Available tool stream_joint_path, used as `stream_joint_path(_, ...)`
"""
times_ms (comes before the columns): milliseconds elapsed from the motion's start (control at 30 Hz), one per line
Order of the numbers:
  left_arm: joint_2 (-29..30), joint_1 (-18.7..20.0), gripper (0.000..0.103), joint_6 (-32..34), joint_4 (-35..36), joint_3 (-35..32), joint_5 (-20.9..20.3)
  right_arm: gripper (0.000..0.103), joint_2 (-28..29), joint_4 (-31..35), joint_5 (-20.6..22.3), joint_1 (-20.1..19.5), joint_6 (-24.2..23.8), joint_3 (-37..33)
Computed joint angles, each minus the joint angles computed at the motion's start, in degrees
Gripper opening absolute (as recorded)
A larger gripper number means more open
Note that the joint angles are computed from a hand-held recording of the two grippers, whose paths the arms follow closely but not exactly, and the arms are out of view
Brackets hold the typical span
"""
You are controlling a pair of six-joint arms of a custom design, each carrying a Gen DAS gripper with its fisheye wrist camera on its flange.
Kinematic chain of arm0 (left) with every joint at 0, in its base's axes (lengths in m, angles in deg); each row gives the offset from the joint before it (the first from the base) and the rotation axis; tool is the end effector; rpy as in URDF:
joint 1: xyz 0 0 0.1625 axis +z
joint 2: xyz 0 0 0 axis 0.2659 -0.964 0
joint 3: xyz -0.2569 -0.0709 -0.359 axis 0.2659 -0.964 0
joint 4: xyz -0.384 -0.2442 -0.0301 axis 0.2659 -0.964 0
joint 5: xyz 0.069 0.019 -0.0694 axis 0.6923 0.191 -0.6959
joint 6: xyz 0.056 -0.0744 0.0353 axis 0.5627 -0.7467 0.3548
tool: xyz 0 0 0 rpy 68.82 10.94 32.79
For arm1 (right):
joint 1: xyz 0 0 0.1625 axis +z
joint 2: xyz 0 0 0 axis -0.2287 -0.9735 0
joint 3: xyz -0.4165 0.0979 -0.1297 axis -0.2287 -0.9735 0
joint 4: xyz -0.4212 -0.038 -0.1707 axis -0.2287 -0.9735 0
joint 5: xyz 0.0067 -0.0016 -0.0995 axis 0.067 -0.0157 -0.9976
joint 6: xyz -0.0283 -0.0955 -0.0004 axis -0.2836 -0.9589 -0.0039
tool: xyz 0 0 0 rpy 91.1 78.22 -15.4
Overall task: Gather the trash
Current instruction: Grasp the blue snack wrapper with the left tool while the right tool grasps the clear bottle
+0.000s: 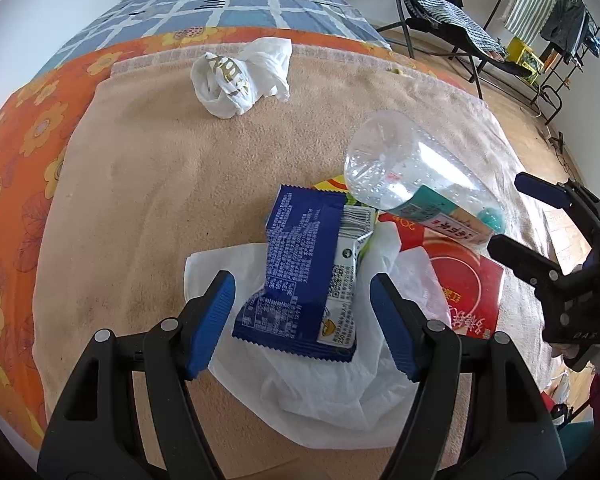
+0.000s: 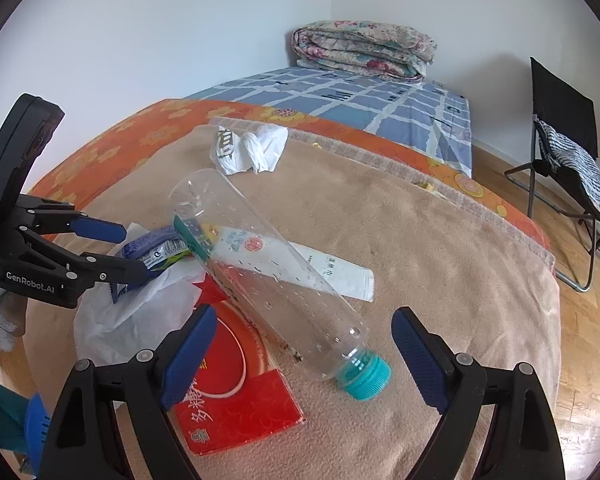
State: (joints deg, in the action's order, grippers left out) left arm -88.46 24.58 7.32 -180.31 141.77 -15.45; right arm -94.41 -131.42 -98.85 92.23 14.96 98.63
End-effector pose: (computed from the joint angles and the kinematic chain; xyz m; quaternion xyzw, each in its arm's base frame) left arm -0.3972 -0.5993 -0.0326 0.0595 0.9198 -0.2360 0.3077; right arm 0.0028 -0.6341 0.3711 0.4385 -0.8508 0.1924 0.2165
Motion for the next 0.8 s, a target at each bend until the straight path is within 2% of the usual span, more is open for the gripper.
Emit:
stream_joint_path(367,0.92,0.96,0.072,1.67,-0.84,-1.14,-1.26,0.091,2.2,-4.02,-1.62,1.68,-3.23,1.23)
stream_joint_path(400,0.92,0.99,0.069,1.88,-0.92,-1.11,-1.31,0.091,2.4,-4.47,-1.85,1.84,-3.45,1.34)
stream_joint_path(433,0.91,1.02,0.06,2.0,-0.93,-1.08,-1.37,0.091,2.65,-4.8,-2.1,2.0,-3.56,1.38)
stream_joint_path(500,0.84,1.16,0.054,2.11,-0.67,-1.13,-1.87,0.091,3.06,-4.74,-2.26,2.14,-3.55,1.27)
stream_joint_path(600,0.79,1.24,0.052,2.74,-1.19,-0.88,-1.99,0.09,3.74,-4.71,-2.78,2.3,-3.63,0.94)
stream_joint_path(733,0.76,1.03,0.051,3.03,-1.37,-0.61,-1.38,0.083,4.44,-5.89,-3.6,2.33,-3.65,0.77)
stream_joint_path(800,0.66,0.96,0.05,3.15,-1.58,-0.4,-1.41,0.082,4.17,-5.0,-3.05,2.14,-3.2,0.62)
